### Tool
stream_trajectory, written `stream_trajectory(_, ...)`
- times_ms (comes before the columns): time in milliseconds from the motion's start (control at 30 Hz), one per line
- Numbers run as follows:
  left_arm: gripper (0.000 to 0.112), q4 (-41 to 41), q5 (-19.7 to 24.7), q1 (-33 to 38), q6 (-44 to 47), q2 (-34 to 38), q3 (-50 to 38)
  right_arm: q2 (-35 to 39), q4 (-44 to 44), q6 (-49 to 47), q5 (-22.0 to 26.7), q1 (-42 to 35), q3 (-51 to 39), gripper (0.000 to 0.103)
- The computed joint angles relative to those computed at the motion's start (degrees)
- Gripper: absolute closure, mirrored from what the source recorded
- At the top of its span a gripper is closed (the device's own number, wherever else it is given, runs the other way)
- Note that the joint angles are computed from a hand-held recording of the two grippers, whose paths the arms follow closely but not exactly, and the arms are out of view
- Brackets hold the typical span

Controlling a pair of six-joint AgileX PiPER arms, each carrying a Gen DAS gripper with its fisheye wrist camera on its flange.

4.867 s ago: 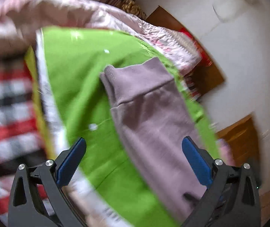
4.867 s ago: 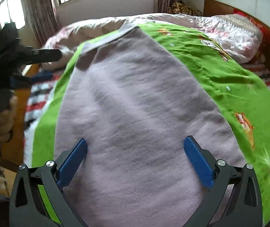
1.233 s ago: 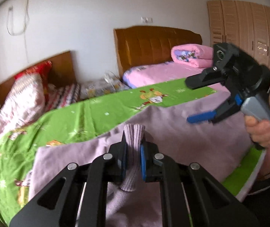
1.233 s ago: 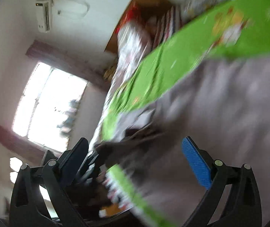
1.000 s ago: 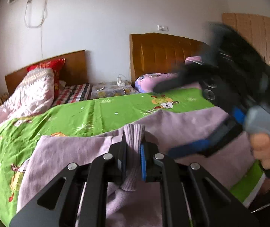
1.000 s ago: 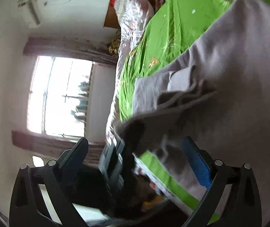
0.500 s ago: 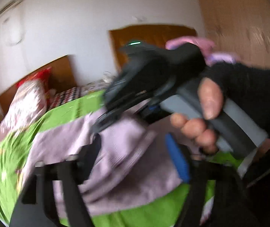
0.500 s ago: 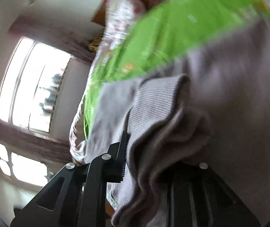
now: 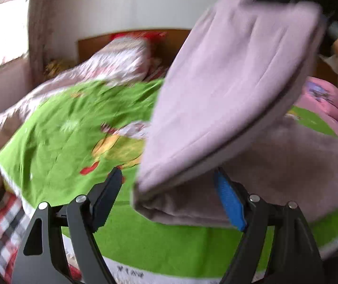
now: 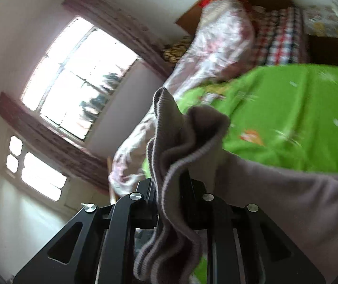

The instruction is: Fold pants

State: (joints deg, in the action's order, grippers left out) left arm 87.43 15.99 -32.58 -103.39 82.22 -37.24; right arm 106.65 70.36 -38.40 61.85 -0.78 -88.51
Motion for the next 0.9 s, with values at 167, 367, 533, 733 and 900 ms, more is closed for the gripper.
stream_trajectory(167,0.025,-15.22,-4.36,9.08,11.25,1.94,0.15,-4.65,2.57,-2.56,-1.06,-0.55,1.31,0.086)
stream_trajectory(367,0.023,-6.38,-6.49,11.1,6.97,1.08,2.79,-10.14,10.72,-15.73,-1.51,-11.82,21.71,0.09)
stream_trajectory(533,0.015,-5.41,-5.95,10.7,7.55,2.83,1.61,-5.49,8.92,-22.13,-7.68,-20.52,38.57,0.09)
stream_trajectory(733,0.015,-10.84,-3.36,9.25,16.37,4.29,-0.6,-4.76,13.35,-29.46,-9.41,-22.45,44.04,0.09)
stream_trajectory(900,0.016,-11.14,6.43,1.71,19.14,2.25,-1.51,-12.2,14.4,-29.7,-5.49,-25.8,46.48,0.091)
